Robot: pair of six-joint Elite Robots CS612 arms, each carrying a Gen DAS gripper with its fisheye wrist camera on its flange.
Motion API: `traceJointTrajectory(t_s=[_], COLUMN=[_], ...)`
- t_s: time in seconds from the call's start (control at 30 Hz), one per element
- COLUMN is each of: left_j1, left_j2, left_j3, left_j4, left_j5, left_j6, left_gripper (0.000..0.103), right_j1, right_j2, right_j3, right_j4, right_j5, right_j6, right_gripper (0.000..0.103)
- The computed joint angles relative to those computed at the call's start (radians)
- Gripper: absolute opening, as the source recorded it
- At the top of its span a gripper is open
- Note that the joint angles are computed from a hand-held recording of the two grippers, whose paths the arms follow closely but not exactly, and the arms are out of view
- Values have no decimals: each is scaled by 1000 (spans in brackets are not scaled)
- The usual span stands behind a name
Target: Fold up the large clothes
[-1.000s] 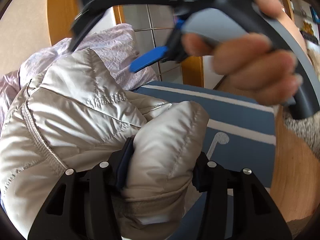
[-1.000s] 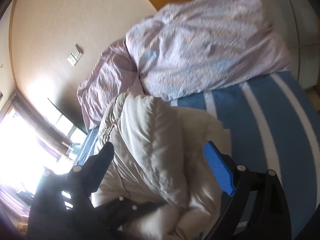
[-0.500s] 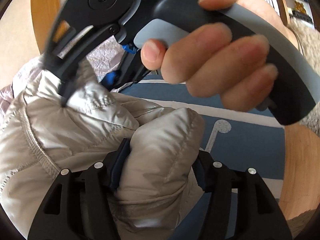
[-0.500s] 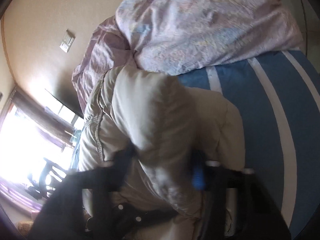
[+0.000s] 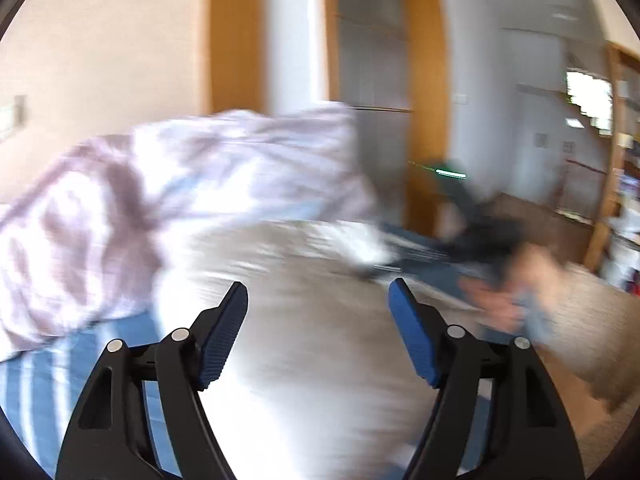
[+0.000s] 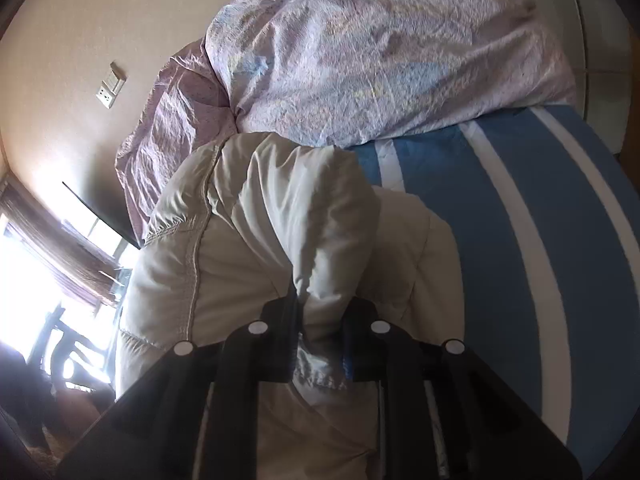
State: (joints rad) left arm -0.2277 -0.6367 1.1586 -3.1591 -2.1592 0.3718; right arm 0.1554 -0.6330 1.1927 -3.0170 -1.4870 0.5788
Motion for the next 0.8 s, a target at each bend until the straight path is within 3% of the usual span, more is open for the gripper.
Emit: traceJointTrajectory(t_s=[0.1,0.37,0.53,0.8], left_j1=[2,0,-9,-31], left_j2=[44,133,136,141], left_j3=[-95,-253,-253,-259], left_j4=[68,268,305,352], left_j5=[80,85,83,159], left_j6=[-31,-68,-41,12], left_gripper=[74,73,73,74], right_j1=[8,10,12,14], right_j2=[-7,-2,5,25], right_j3=[-1,8,3,-4], right_j4=[8,-6,12,23], right_j5=[-34,-69,-98,-131], right_j6=[-17,-10,-5,-4], right_gripper=[17,18,20,22])
